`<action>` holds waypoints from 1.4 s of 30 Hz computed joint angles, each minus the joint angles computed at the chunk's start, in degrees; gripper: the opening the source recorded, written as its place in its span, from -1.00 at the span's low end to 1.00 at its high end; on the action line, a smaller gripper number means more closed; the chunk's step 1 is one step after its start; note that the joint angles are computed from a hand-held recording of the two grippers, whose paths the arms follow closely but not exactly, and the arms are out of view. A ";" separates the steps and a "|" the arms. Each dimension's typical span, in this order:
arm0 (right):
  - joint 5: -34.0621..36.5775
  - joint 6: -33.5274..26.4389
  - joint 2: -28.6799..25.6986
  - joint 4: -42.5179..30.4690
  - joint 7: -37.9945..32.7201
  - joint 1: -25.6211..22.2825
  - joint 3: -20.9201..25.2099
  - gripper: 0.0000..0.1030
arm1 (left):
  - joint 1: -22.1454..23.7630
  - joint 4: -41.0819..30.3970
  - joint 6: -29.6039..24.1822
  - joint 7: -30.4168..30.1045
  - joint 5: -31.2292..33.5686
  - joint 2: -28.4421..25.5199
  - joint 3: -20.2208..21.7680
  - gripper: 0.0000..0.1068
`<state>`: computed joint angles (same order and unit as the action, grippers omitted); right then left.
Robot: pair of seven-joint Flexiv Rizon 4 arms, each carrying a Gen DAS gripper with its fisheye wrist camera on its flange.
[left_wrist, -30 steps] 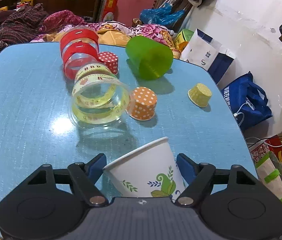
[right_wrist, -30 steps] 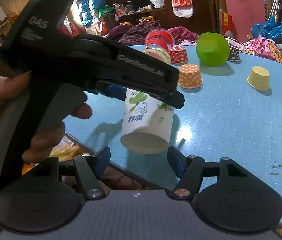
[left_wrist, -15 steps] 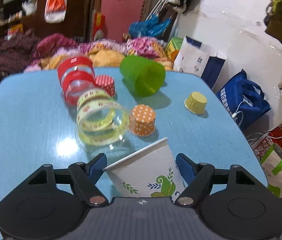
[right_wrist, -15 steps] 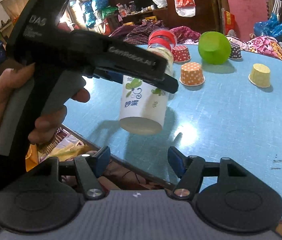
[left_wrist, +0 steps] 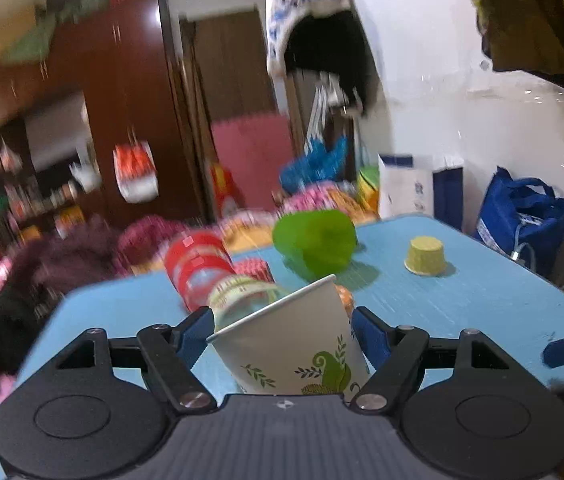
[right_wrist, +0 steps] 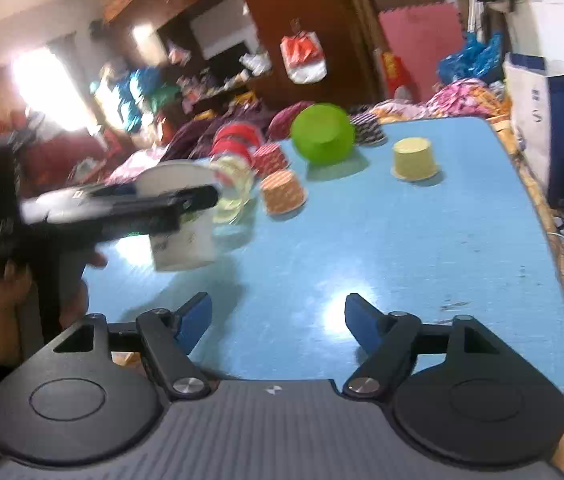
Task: Flip cup upright
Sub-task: 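Grasp the white cup with the left tool while the right tool holds it, then rotate the left tool to turn the white cup opening up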
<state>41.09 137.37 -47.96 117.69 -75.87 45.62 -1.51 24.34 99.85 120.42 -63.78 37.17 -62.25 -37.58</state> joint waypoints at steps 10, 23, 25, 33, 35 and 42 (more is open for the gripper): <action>4.38 5.75 -3.92 -3.23 -0.10 -0.08 0.27 0.62 | -9.64 -6.53 24.63 0.66 1.75 -5.98 12.41 0.48; 14.07 12.52 -7.54 -12.04 -14.28 -0.14 2.82 0.98 | -15.57 -11.52 37.66 -3.67 3.78 -9.33 22.07 0.49; 12.37 13.68 -7.50 -11.47 -13.70 -1.82 4.68 0.98 | -16.55 -11.72 38.58 -4.58 3.34 -9.21 23.42 0.49; 10.51 14.42 -7.75 -11.52 -13.70 -3.89 7.22 0.98 | -19.58 -14.44 40.18 -11.04 4.36 -9.14 28.71 0.66; 10.44 14.43 -7.76 -11.60 -14.03 -3.82 7.28 0.98 | -20.36 -14.40 40.86 -12.22 4.21 -9.02 30.20 0.67; 10.80 17.93 -7.97 -11.23 -13.93 -3.94 7.88 0.98 | -19.05 -17.33 39.52 -31.06 14.69 -5.77 33.43 0.73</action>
